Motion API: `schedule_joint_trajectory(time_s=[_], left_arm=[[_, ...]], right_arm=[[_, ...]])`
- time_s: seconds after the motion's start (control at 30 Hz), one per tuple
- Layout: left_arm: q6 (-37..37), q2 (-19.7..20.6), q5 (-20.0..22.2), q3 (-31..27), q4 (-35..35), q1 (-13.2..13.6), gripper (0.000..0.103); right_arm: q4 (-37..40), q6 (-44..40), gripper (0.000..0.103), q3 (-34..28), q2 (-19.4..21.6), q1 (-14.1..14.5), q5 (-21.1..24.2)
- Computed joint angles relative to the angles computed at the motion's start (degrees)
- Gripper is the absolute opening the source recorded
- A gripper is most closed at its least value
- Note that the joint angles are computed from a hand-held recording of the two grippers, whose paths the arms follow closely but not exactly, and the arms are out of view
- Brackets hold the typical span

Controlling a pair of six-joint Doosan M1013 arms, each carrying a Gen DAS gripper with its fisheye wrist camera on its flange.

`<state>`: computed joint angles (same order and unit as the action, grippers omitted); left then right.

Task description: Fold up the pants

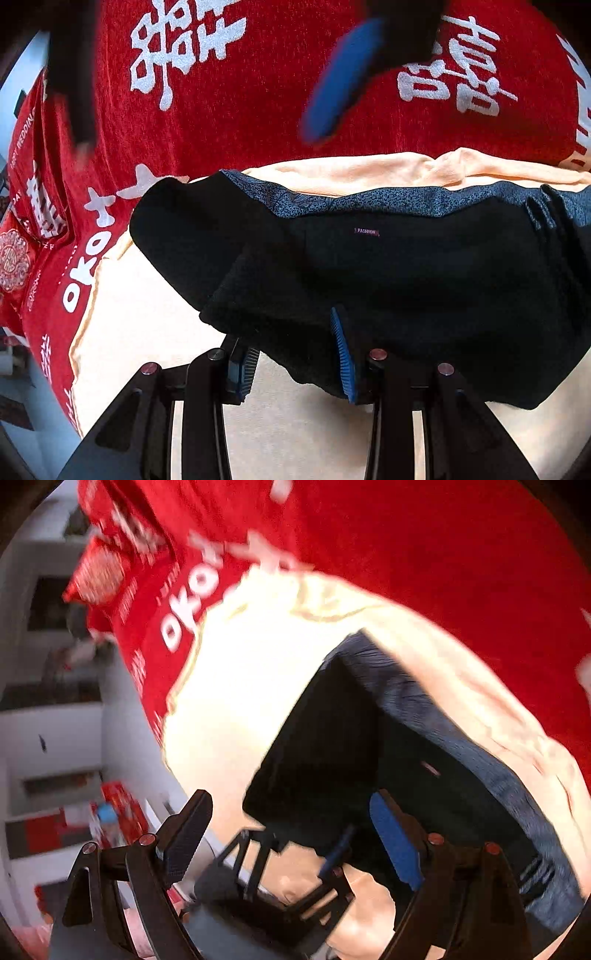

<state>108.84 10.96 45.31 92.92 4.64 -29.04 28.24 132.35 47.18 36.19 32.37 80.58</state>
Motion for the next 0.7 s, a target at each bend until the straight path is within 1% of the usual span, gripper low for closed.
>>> schedule_joint_trajectory(time_s=[0.07,0.2,0.23,0.27,0.3,0.33,0.37,0.4,0.47,0.5,0.57,0.6,0.7], left_arm=[[0.6,-0.1,-0.5,0.1,0.0,0.2,0.038],[0.7,-0.3,-1.4,0.5,0.1,0.2,0.038],[0.7,-0.4,-1.5,0.6,0.1,0.1,0.038],[0.8,-0.3,-1.7,0.6,0.2,0.0,0.038],[0.9,-0.4,-1.8,0.7,0.3,0.0,0.038],[1.0,-0.3,-1.6,0.6,0.1,-0.1,0.038],[1.1,-0.1,-0.6,0.2,-0.2,0.0,0.038],[1.0,0.0,-0.1,0.0,-0.5,0.0,0.038],[2.9,-0.4,-0.4,0.1,-2.4,0.1,0.038],[3.8,-0.8,-0.5,0.1,-3.2,-0.1,0.038],[5.8,-1.5,0.1,-0.3,-5.9,-0.4,0.038],[6.6,-1.7,0.6,-0.6,-7.3,-0.5,0.038],[8.8,-2.9,1.2,-1.1,-10.9,-1.4,0.038]], right_arm=[[1.1,-0.9,0.090,-5.7,4.1,0.1,5.2],[2.3,-0.4,0.090,-13.1,9.7,0.4,12.6],[2.2,-0.2,0.087,-14.7,10.9,0.6,14.9],[1.8,-0.2,0.080,-16.2,12.0,0.8,17.3],[1.0,-0.6,0.051,-17.5,13.0,1.1,19.8],[0.0,-0.9,0.032,-17.3,12.9,1.3,20.6],[-0.2,-1.0,0.025,-14.7,11.4,1.1,18.5],[-0.6,-1.0,0.020,-11.8,9.6,1.0,15.9],[-1.2,-0.9,0.019,-4.8,5.1,0.7,9.4],[-1.0,-1.0,0.018,-0.4,2.3,0.5,5.2],[-0.2,-0.6,0.018,6.4,-2.2,0.1,-1.5],[0.2,-0.1,0.018,10.9,-5.4,0.0,-6.2],[0.6,1.1,0.018,19.9,-12.3,-0.1,-15.8]])
